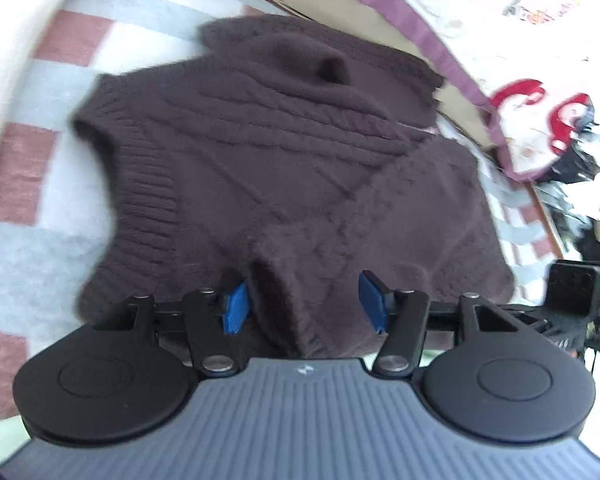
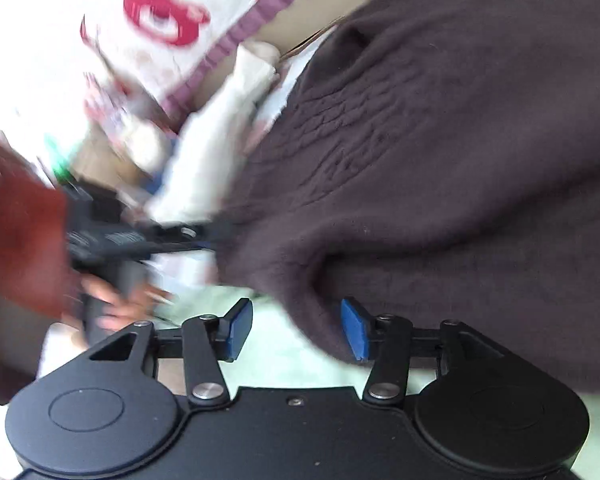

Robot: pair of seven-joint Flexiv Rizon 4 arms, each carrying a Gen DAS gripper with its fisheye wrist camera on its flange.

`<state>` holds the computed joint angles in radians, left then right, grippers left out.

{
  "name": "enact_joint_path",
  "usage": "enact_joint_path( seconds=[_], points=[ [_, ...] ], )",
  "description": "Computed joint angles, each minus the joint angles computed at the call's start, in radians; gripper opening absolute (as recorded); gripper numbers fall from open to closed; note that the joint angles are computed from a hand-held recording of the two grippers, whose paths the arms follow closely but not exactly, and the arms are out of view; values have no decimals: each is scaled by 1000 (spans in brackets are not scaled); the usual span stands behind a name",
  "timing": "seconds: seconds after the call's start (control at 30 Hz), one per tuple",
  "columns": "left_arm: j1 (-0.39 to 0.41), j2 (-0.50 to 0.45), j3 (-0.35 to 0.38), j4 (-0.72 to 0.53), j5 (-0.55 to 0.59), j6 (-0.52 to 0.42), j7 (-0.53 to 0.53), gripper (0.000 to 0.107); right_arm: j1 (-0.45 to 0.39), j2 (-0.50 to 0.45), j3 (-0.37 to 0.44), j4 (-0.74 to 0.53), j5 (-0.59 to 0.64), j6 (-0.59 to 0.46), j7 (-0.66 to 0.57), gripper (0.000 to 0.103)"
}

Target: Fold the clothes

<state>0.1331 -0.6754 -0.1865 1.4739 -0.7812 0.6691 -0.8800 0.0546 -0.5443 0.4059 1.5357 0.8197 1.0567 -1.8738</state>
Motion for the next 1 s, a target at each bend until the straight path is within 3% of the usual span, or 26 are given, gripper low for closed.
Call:
enact_joint_path(
  seconds=[0.07,0.13,0.17,0.23,0.27,0.4,0.47,0.53,0.63,0.73,0.77,0.8,0.83,0.87,0.97,1.0],
  points=[
    [-30,1,54,-7,56,42,-103,56,77,-31,-46,-19,-77,53,71,63],
    [-22,-1,67,-4,60,75,-195,56,74,-59,-28,-54,-89,39,112,64],
    [-12,2,62,5,51,96,-210,56,60,-68,-4,-66,-75,38,103,61],
    [5,8,55,22,32,136,-240,56,-2,-59,79,-72,-32,-21,-14,44],
    [13,10,52,28,23,156,-255,57,-24,-49,104,-75,-4,-68,-80,44],
    [37,16,33,45,23,133,-263,57,70,22,9,2,-141,-125,-70,44],
    [38,18,32,45,40,99,-257,57,107,18,-30,22,-158,-78,-4,44],
    [20,15,43,34,82,110,-233,59,110,3,-24,25,-111,7,32,44],
    [2,4,53,18,130,110,-225,68,111,-31,19,22,-41,168,36,54],
    [-16,-5,50,16,161,143,-198,74,160,-45,-1,34,-80,257,143,52],
    [-26,-5,49,18,181,171,-171,58,173,-47,-6,44,-122,275,210,41],
    [-51,-1,59,26,228,240,-121,7,157,-41,6,42,-123,248,274,31],
    [-69,15,61,56,262,334,-63,7,114,-30,38,26,-60,198,296,21],
    [-73,29,47,90,291,436,2,6,54,-30,96,8,10,185,282,19],
    [21,102,-105,199,133,576,142,6,15,24,123,7,58,146,267,18],
    [33,128,-123,227,73,613,150,6,17,51,117,14,54,127,257,18]
  ],
)
